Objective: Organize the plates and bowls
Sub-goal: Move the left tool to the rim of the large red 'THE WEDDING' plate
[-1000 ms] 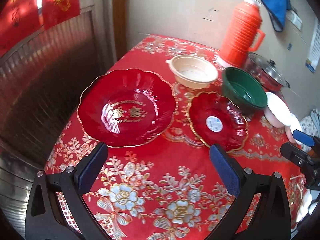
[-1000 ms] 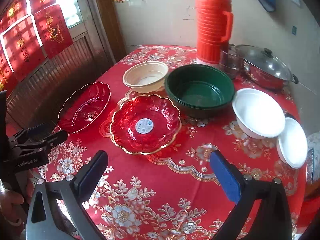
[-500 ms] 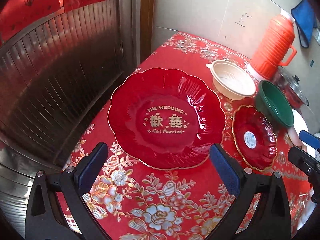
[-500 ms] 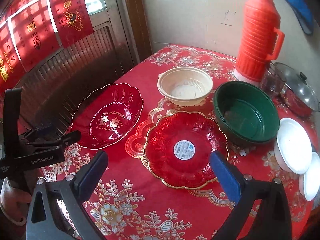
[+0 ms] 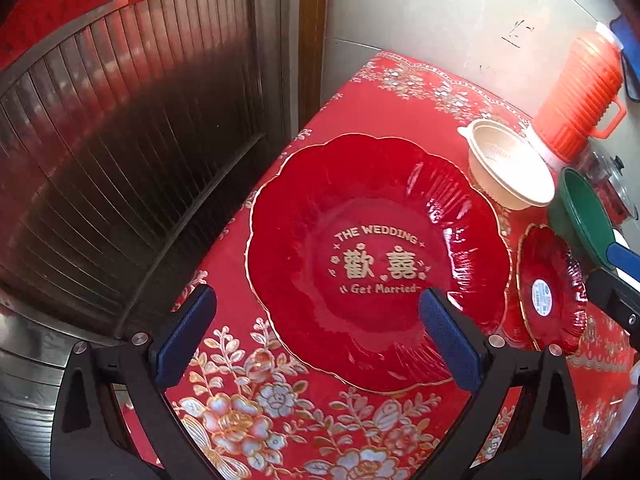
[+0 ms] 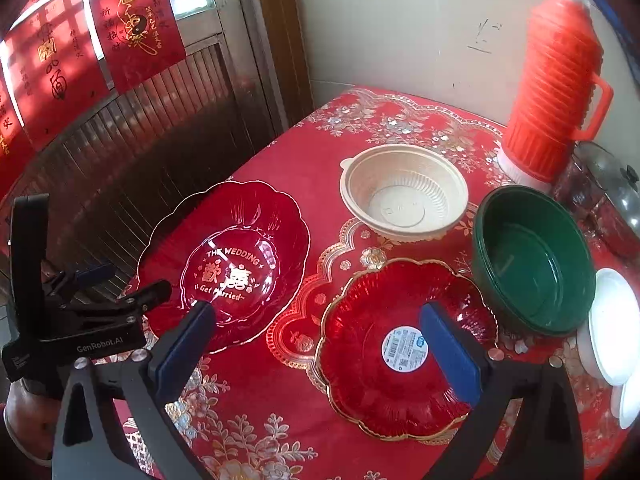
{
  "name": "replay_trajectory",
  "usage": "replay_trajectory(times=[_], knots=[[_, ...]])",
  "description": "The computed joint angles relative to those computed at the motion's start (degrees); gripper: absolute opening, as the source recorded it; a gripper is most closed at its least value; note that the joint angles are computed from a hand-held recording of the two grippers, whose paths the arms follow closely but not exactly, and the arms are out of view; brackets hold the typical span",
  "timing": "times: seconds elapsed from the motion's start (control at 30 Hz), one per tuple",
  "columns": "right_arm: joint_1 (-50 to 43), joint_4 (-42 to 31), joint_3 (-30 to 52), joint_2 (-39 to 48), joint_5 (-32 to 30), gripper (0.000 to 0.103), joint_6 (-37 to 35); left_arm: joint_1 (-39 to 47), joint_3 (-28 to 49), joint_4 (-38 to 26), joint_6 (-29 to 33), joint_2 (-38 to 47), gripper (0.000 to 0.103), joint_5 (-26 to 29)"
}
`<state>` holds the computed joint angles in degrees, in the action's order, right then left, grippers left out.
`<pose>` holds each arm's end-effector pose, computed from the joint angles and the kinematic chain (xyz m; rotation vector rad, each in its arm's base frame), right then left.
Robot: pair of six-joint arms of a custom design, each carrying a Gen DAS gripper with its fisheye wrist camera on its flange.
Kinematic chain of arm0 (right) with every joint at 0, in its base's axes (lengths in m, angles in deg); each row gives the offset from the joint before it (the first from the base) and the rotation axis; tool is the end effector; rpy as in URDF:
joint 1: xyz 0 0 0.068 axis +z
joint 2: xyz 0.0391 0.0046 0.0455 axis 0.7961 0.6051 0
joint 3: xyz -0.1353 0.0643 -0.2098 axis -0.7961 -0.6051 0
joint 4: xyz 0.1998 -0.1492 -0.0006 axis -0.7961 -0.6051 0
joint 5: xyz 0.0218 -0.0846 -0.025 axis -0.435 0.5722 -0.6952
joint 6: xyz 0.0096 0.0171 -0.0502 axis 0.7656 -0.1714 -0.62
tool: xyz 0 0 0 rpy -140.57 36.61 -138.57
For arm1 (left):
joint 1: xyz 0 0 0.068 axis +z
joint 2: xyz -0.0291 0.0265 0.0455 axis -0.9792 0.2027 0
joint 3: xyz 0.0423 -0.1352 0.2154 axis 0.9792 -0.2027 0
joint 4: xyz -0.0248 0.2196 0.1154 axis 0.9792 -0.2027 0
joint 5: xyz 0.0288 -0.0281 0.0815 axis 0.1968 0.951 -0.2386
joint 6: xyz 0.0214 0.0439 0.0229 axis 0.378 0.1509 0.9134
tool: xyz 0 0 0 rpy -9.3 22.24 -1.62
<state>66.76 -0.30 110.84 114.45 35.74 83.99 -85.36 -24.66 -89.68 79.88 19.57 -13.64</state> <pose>0.1888 0.0437 0.2222 0.0812 2.4381 0.1193 0.2625 -0.0364 0.2016 0.2932 2.5601 -0.1582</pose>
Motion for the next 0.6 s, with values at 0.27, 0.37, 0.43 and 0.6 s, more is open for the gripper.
replay_trajectory(times=[0.27, 0.37, 0.43, 0.6], knots=[[2.0, 4.8, 3.8, 10.7, 0.3, 0.102, 0.1, 1.7, 3.1, 0.9, 0.9, 5.4, 0.103, 0.4], [1.4, 5.7, 4.9, 13.0, -0.4, 0.102, 0.1, 1.8, 4.4, 1.0, 0.8, 7.4, 0.103, 0.5], [1.4, 6.1, 5.6, 14.4, -0.6, 0.102, 0.0, 1.7, 5.3, 0.8, 0.8, 8.5, 0.103, 0.7], [0.7, 6.2, 7.8, 18.2, -1.7, 0.102, -0.9, 1.1, 6.2, 1.3, 0.8, 10.0, 0.103, 0.4]])
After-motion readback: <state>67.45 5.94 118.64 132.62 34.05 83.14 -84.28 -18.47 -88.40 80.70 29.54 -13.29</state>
